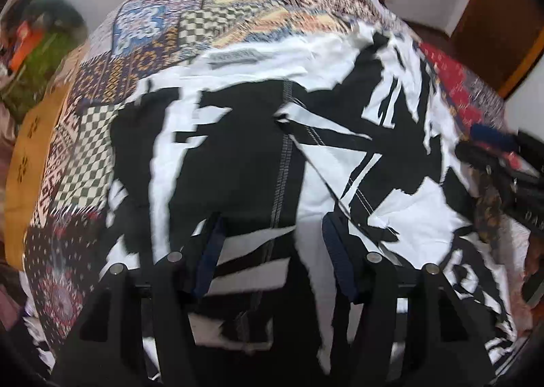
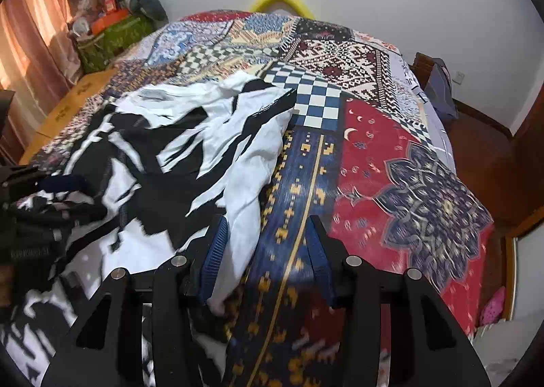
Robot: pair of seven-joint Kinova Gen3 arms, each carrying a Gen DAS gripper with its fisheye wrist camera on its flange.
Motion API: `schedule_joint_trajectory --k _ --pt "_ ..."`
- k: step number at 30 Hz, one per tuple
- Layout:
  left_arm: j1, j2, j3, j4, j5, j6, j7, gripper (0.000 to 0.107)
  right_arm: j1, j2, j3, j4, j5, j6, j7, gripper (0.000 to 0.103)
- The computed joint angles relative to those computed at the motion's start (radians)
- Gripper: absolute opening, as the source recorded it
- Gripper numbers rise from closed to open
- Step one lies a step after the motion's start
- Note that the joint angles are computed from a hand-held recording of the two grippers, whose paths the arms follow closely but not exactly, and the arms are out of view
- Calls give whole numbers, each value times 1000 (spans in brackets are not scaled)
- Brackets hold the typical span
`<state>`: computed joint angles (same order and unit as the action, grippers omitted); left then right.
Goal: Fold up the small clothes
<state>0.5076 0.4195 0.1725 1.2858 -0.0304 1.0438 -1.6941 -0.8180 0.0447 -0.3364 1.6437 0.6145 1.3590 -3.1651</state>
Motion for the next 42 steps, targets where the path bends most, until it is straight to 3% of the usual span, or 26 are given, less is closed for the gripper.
schedule_joint_trajectory --k 6,10,19,25,31,32,33,35,37,39,42 --pt "-48 -170 -10 134 -31 -91 -46 62 -82 -24 -69 -55 53 108 -92 45" --pt "-123 -256 -15 197 4 -103 -96 76 -151 -17 -112 -112 85 187 -159 48" --pt "-293 -359 -64 328 99 -71 -214 78 -323 56 -120 -194 97 302 -281 52" --pt "-395 -380 -108 398 207 12 -331 78 -386 64 -101 -138 21 233 -423 52" --pt "-455 -405 -125 450 349 92 -448 78 -389 59 -108 -49 -43 87 -543 51" --pt "-456 -409 -123 460 358 90 -456 78 -388 51 -108 -30 -43 58 -562 47" --pt "-448 -416 -116 475 350 72 -457 76 -397 41 -102 -11 -29 33 -591 43" --pt "-425 -425 -97 495 306 30 -435 53 -386 32 -117 -1 -14 17 -601 20" --pt "-409 -430 -89 502 289 7 -429 25 -378 32 -122 -13 -4 22 -570 9" --pt "-395 -437 -82 499 258 -14 -411 9 -377 37 -123 -35 14 40 -532 7" --pt "-392 -435 -89 467 266 -33 -409 7 -372 28 -121 -52 49 56 -489 6"
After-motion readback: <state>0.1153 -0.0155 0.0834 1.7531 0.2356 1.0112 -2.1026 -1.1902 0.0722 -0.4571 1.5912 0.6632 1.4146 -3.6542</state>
